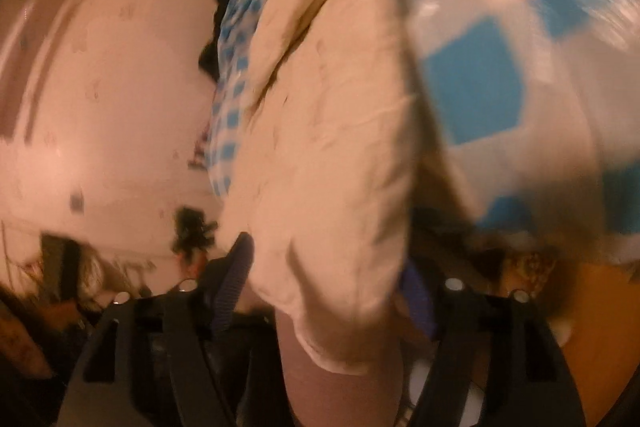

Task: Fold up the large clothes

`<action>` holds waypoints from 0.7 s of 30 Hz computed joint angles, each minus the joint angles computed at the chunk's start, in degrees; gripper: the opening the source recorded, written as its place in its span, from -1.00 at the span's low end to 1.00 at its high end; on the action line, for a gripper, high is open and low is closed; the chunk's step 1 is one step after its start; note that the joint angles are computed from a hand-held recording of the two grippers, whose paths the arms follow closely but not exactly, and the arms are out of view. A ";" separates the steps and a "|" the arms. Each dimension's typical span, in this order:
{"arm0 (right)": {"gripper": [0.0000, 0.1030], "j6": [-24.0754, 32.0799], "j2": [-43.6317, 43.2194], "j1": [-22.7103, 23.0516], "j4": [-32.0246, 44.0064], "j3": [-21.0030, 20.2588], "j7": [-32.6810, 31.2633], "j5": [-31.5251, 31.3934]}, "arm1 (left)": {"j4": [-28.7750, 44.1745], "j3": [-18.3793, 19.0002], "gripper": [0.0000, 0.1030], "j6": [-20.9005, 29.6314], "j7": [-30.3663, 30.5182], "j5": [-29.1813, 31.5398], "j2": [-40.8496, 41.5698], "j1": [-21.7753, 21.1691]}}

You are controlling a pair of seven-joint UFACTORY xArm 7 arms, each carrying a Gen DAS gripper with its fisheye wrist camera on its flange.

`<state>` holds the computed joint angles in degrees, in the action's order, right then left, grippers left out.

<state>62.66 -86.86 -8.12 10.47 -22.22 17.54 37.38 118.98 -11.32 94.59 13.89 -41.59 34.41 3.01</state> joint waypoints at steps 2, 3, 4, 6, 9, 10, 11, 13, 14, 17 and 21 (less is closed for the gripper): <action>0.56 -0.93 -2.59 -1.52 -2.21 -2.69 -1.11 1.08 | -3.32 -0.26 0.46 -2.45 0.23 -4.28 -0.94 2.24; 0.58 -1.33 -2.37 -1.34 -2.42 -3.10 -1.75 1.38 | -3.77 -0.47 0.47 -2.89 0.20 -5.47 -1.00 2.56; 0.59 -2.11 -1.58 -0.41 -2.46 -3.56 -2.90 2.03 | -4.07 -0.57 0.49 -3.14 0.63 -6.09 -1.02 2.74; 0.63 -2.36 -0.17 0.32 -2.41 -3.49 -4.05 2.29 | -4.79 -0.41 0.60 -3.66 1.23 -5.74 -1.26 2.33; 0.63 -3.85 2.04 1.69 -2.80 -4.17 -6.41 4.21 | -6.46 -0.34 0.64 -4.72 0.84 -5.11 -1.28 0.95; 0.63 -4.95 2.97 2.55 -2.95 -3.91 -7.15 5.42 | -7.80 -0.31 0.64 -5.42 0.95 -5.12 -1.79 0.66; 0.63 -5.79 3.69 3.44 -3.09 -3.91 -7.98 6.60 | -8.16 -0.30 0.65 -5.61 0.46 -5.19 -1.47 0.33; 0.63 -8.44 6.82 6.74 -2.58 -3.20 -10.54 9.06 | -7.61 -0.66 0.65 -6.29 -0.33 -5.35 0.10 -0.72; 0.63 -9.18 7.91 8.10 -2.07 -2.47 -11.14 10.11 | -7.85 -1.03 0.65 -6.23 -0.18 -5.50 0.32 -0.97; 0.63 -10.47 10.30 10.78 -0.76 -0.54 -12.79 11.61 | -8.56 -1.84 0.65 -6.17 0.97 -5.62 0.81 -1.93; 0.39 -12.90 12.14 12.44 0.36 1.74 -13.78 12.51 | -10.30 -1.89 0.65 -7.65 2.13 -5.40 -0.20 -3.21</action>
